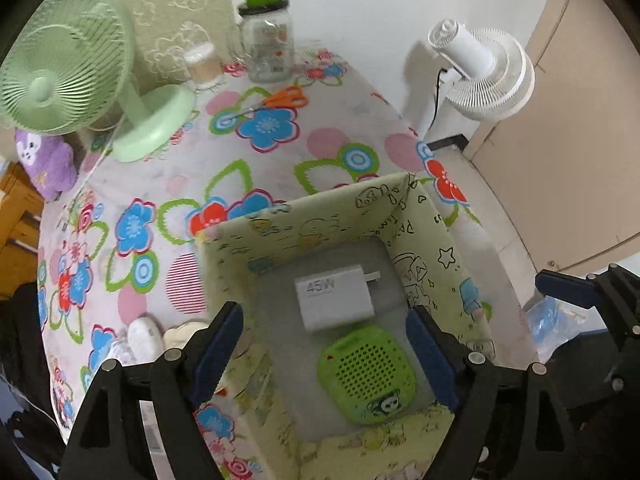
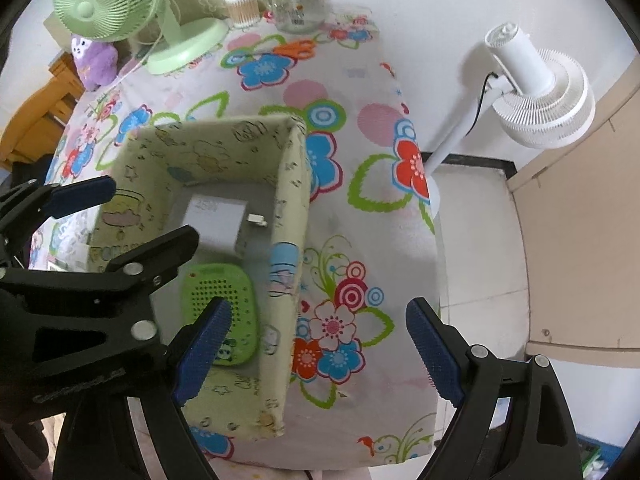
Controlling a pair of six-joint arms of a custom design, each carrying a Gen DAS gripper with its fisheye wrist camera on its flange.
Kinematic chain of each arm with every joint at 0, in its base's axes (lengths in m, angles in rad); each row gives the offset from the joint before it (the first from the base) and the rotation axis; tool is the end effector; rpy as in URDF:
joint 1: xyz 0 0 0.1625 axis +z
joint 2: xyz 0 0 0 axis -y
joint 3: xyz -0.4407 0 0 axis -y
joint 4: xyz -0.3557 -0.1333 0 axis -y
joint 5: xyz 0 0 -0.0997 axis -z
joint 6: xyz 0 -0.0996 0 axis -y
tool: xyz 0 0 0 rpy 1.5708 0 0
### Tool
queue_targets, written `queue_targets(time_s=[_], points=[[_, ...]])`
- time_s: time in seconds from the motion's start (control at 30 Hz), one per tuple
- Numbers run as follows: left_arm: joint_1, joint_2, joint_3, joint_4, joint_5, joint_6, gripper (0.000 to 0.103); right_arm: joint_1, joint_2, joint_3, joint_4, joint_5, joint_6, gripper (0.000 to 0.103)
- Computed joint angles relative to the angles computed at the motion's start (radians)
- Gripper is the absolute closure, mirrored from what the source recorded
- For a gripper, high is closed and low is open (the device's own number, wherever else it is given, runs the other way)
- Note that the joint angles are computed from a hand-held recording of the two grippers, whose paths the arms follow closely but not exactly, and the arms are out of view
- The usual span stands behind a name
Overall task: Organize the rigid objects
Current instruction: 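Lower the white charger into the basket beside the speaker, open left gripper, then lift both grippers out of the basket and back over the table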
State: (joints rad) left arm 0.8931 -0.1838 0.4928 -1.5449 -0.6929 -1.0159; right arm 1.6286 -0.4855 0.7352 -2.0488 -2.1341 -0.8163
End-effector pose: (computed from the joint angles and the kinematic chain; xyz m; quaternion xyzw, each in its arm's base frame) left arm -0.3665 -0.7902 0.0420 -0.0804 0.8917 -0.2140 0.3906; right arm 0.1291 -0.8446 0.2208 0.3753 -0.8780 -0.0006 0.2970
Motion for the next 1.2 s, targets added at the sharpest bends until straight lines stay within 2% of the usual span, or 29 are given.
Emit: queue_targets(time_s=[0.43,0.57,0.67,0.87,1.07,1.2], points=[[-0.053,-0.252,0.435,-0.147,0.050,-0.171,0.018,0.046,-0.132,0.270,-0.214,0.059,-0.010,0.012],[-0.067,-0.320,0.551,-0.160,0.066,-0.236,0.018,0.062,-0.161,0.352,-0.297,0.048,-0.020,0.012],[-0.077,-0.366,0.636,-0.211,0.060,-0.243,0.018,0.075,-0.180,0.406,-0.332,0.039,-0.017,0.012],[-0.100,-0.433,0.741,-0.208,0.078,-0.290,0.018,0.098,-0.220,0.513,-0.409,0.040,-0.022,0.012],[-0.124,-0.519,0.876,-0.255,0.089,-0.324,0.018,0.118,-0.253,0.585,-0.411,0.043,0.038,0.012],[-0.137,-0.566,0.945,-0.246,0.091,-0.356,0.018,0.134,-0.268,0.653,-0.480,0.022,0.061,0.012]])
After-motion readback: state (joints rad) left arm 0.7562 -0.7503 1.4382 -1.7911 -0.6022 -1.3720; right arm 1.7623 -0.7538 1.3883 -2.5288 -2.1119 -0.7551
